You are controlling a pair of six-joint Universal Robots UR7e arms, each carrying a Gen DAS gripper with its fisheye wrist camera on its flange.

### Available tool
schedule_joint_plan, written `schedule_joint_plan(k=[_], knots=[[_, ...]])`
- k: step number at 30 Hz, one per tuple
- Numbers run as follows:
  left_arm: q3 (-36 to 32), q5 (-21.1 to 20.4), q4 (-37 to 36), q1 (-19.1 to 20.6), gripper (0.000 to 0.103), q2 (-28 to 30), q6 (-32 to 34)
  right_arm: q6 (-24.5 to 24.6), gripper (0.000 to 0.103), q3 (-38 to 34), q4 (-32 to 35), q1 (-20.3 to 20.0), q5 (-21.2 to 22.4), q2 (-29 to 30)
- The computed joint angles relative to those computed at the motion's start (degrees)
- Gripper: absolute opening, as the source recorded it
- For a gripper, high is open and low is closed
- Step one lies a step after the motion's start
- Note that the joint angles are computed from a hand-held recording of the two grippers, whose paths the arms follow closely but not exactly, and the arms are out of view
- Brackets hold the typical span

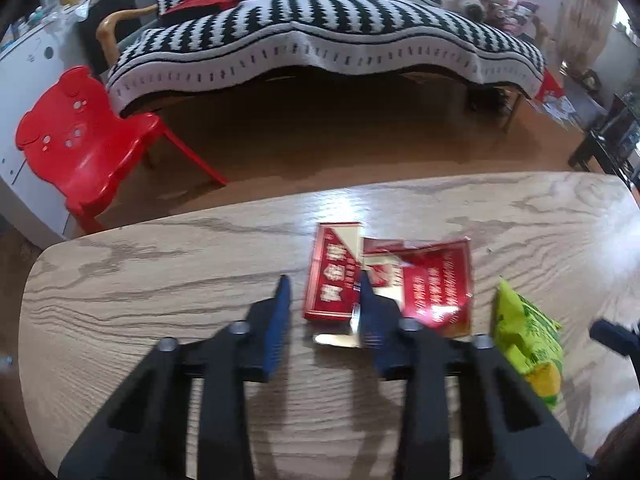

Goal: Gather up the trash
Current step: 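Grasp the red cigarette pack with the left tool while the right tool grasps the yellow-green popcorn bag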

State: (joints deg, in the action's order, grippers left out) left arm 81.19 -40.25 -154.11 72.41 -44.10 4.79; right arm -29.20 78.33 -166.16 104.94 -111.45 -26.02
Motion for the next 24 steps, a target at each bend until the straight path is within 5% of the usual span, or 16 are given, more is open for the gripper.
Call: schedule_joint_plan(k=[8, 13, 16, 18, 19, 20, 24], knots=[[4.8, 1.5, -1.7, -1.0, 0.024, -2.3, -2.6, -2.0, 0.086, -5.0, 1.1, 0.5, -3.9, 3.9], [10.4, 2.4, -3.8, -1.6, 0.024, -5.5, -4.7, -5.1, 0.07, -5.3, -2.3, 1.1, -7.5, 5.9], [14.3, 2.8, -4.3, -2.3, 0.024, -7.9, -5.3, -4.9, 0.058, -3.9, -3.5, 1.4, -7.9, 5.3], [16.9, 2.9, -5.0, -2.8, 0.024, -9.5, -5.8, -5.9, 0.041, -2.2, -5.4, 1.7, -7.7, 4.6], [18.9, 3.1, -5.1, -3.3, 0.024, -10.8, -6.8, -6.5, 0.029, -1.3, -6.4, 2.0, -7.7, 4.3], [20.3, 2.9, -5.2, -3.6, 0.024, -11.8, -7.3, -5.4, 0.002, -0.9, -4.9, 2.2, -8.2, 3.8], [26.5, 3.8, -6.4, -5.3, 0.024, -15.7, -9.6, -3.1, 0.001, 1.9, -4.5, 2.2, -7.8, 1.9]])
